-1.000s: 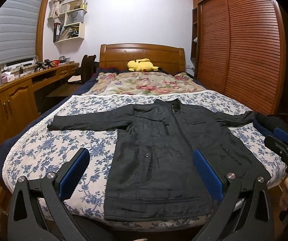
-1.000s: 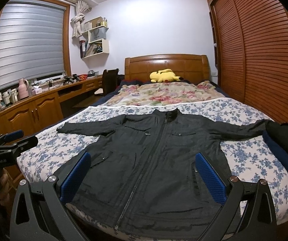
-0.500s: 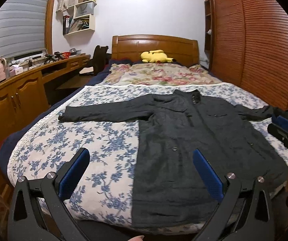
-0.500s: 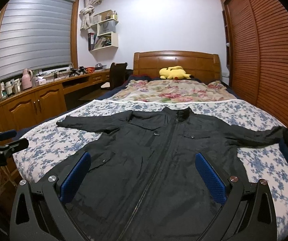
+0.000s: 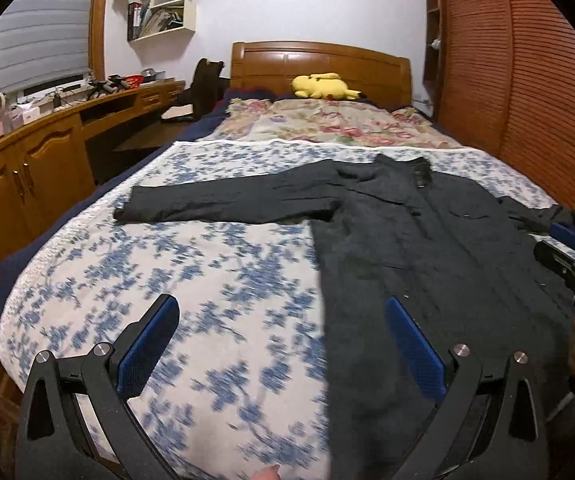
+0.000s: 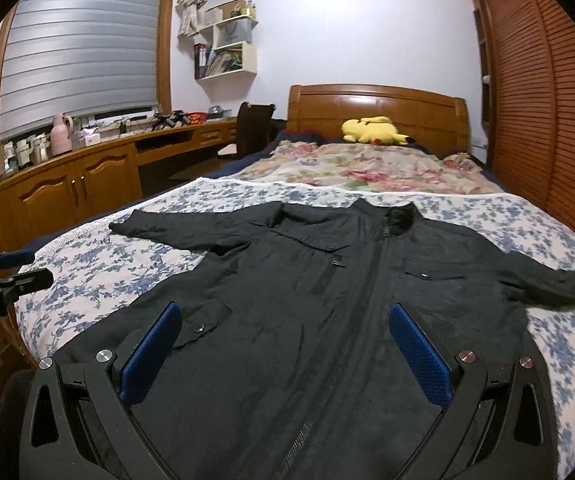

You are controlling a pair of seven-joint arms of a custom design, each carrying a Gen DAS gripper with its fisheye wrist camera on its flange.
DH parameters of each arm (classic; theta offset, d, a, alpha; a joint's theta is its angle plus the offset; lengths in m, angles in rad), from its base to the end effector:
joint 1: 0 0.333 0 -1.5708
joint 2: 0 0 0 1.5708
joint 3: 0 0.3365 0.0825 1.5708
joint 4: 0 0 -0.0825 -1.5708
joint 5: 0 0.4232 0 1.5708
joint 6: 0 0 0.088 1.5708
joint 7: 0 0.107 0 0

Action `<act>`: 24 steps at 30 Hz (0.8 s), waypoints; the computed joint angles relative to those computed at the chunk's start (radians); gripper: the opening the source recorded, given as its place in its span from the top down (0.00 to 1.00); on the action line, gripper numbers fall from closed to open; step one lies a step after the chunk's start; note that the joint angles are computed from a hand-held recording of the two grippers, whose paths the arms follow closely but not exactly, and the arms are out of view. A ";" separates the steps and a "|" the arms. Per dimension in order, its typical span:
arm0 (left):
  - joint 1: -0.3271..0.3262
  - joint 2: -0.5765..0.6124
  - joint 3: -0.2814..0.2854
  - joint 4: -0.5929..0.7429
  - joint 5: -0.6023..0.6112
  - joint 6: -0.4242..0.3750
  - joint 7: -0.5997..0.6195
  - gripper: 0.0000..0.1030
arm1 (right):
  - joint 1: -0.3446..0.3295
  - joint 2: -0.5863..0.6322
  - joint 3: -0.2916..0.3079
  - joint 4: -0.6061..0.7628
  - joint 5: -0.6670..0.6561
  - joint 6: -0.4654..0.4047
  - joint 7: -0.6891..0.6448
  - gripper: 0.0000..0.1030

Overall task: Fold large clothes
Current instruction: 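Move the left gripper to the jacket's sleeve cuff and grasp it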

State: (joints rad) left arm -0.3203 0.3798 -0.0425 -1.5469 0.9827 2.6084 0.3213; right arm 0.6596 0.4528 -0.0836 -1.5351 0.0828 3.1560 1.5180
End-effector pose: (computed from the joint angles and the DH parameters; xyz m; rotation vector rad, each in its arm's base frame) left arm 0.7053 -0.2814 0.5087 -1.7761 1.4550 -0.7877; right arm 0.6456 0.4274 0.5434 -1.7864 0.9678 -0.6529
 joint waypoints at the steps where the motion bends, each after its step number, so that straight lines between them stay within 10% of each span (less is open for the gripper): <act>1: 0.003 0.006 0.003 0.009 -0.001 -0.012 0.011 0.00 | -0.025 0.020 0.032 0.035 0.004 -0.020 -0.018 0.00; 8: 0.061 0.018 0.010 0.010 -0.063 0.031 0.072 0.00 | -0.122 0.175 0.176 0.305 0.045 -0.220 -0.132 0.00; 15: 0.091 0.037 0.043 0.024 -0.074 0.042 0.120 0.00 | -0.108 0.348 0.177 0.601 0.048 -0.436 -0.172 0.00; 24: 0.188 0.123 0.027 0.115 -0.262 0.105 0.295 0.00 | -0.143 0.326 0.185 0.565 0.082 -0.526 -0.187 0.00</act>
